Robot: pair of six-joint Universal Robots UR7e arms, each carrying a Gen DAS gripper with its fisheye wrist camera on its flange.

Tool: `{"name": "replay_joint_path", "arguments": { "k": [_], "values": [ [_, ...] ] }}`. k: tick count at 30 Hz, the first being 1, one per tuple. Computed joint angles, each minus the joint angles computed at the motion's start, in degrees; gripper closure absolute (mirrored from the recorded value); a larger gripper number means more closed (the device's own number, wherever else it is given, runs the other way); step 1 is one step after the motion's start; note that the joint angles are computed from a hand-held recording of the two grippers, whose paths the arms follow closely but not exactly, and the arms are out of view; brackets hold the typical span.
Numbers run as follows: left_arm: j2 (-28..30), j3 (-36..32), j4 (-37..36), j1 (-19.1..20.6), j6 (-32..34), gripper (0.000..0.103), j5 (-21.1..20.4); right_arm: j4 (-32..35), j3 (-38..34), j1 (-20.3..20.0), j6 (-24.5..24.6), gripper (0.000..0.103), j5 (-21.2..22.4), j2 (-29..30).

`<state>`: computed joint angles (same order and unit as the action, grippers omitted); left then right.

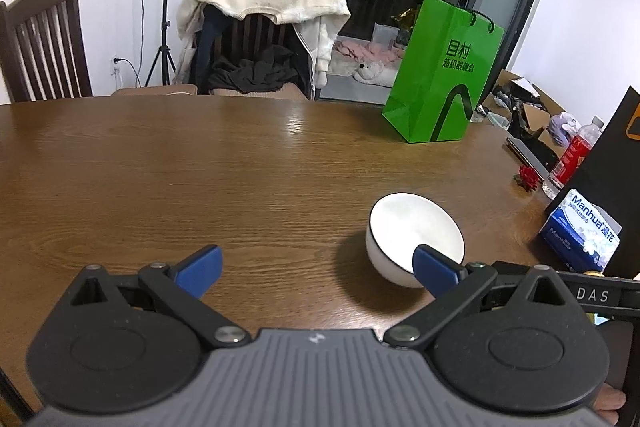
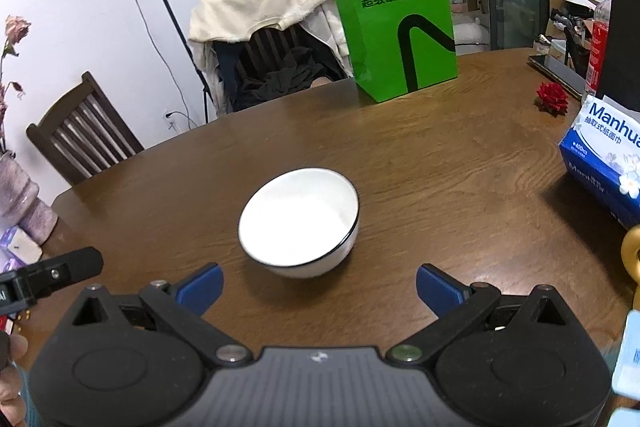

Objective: Organize plates and bowls
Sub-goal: 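Move both open grippers across the table toward the remaining white bowl, then close both grippers on the rim of the white bowl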

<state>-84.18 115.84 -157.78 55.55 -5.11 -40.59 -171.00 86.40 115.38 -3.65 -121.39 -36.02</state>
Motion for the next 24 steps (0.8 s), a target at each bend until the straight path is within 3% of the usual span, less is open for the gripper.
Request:
{"name": "replay_joint_path", "arguments": {
  "k": [14, 24],
  "values": [
    [8.60, -7.03, 0.80, 4.17, -1.64, 0.000, -3.26, 1.28, -5.82, -3.02, 0.53, 0.000, -0.80, 3.34],
    [12.57, -10.53, 3.91, 5.99, -4.42, 0.000, -2.99, 4.26, -9.29, -4.27, 1.37, 0.001, -0.85, 5.53]
  ]
}}
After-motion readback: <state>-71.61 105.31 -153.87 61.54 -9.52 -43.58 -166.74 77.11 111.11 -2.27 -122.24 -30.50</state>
